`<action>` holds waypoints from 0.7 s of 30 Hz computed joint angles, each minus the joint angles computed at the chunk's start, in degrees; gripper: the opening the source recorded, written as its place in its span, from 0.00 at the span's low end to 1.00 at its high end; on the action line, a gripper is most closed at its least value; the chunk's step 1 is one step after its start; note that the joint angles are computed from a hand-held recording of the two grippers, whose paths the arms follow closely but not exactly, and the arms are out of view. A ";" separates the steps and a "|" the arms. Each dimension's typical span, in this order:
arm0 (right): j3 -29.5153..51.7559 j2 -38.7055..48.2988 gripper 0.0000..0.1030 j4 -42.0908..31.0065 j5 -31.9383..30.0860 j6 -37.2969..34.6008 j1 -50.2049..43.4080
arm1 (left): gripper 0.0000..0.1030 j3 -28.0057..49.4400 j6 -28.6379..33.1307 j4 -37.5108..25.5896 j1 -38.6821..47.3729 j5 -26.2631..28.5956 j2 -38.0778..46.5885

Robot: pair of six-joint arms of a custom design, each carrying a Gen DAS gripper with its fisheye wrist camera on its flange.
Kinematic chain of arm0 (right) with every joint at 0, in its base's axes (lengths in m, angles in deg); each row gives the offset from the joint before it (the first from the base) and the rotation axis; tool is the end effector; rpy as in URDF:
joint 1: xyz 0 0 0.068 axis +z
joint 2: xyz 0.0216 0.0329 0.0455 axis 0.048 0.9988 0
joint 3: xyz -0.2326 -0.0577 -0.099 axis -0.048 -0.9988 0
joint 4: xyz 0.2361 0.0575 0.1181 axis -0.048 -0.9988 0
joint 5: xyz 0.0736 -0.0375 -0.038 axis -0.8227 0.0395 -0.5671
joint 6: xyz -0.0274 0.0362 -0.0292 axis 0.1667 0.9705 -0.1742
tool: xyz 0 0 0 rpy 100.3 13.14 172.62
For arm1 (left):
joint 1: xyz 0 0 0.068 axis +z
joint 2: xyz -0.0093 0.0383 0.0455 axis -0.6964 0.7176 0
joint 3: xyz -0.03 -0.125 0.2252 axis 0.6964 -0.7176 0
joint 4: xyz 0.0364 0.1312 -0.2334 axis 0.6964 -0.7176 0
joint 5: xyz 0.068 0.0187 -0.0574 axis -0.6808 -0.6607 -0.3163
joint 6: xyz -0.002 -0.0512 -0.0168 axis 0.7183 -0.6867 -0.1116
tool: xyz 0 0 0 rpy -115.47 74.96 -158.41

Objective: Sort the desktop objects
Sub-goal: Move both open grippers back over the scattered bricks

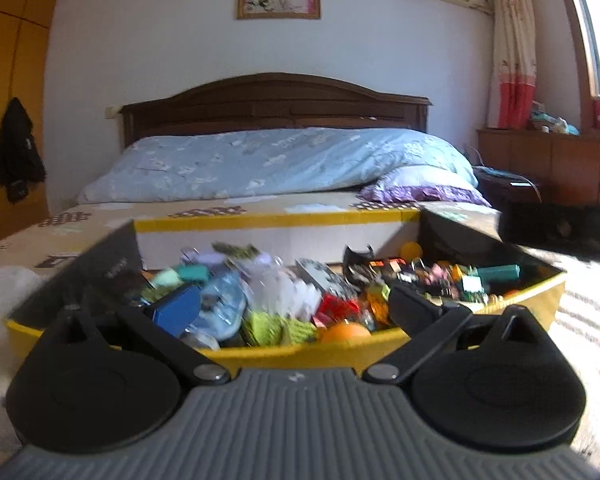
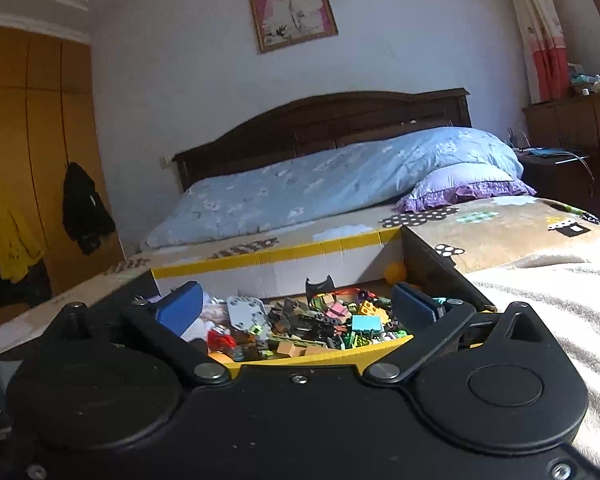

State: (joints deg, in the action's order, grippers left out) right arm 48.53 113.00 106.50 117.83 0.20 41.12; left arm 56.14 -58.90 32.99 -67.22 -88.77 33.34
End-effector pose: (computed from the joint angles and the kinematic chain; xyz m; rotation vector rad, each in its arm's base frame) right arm 0.2684 0.1831 0.1805 0.2398 1.7349 0.1382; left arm 0.3299 -0.1368 0.1619 0.2861 1.8274 -0.2056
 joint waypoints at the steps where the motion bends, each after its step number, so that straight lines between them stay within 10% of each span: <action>1: -0.83 -1.03 0.99 0.33 0.40 0.28 0.59 | 1.00 0.16 -0.73 -1.63 0.21 0.28 -1.40; 12: -4.32 -12.29 1.00 -6.15 4.61 0.91 6.90 | 1.00 -4.47 -1.35 -14.02 3.68 2.91 -16.80; 21: -6.62 -25.12 0.99 -29.24 16.14 9.25 20.23 | 1.00 -18.39 1.69 -18.52 3.83 5.38 -32.85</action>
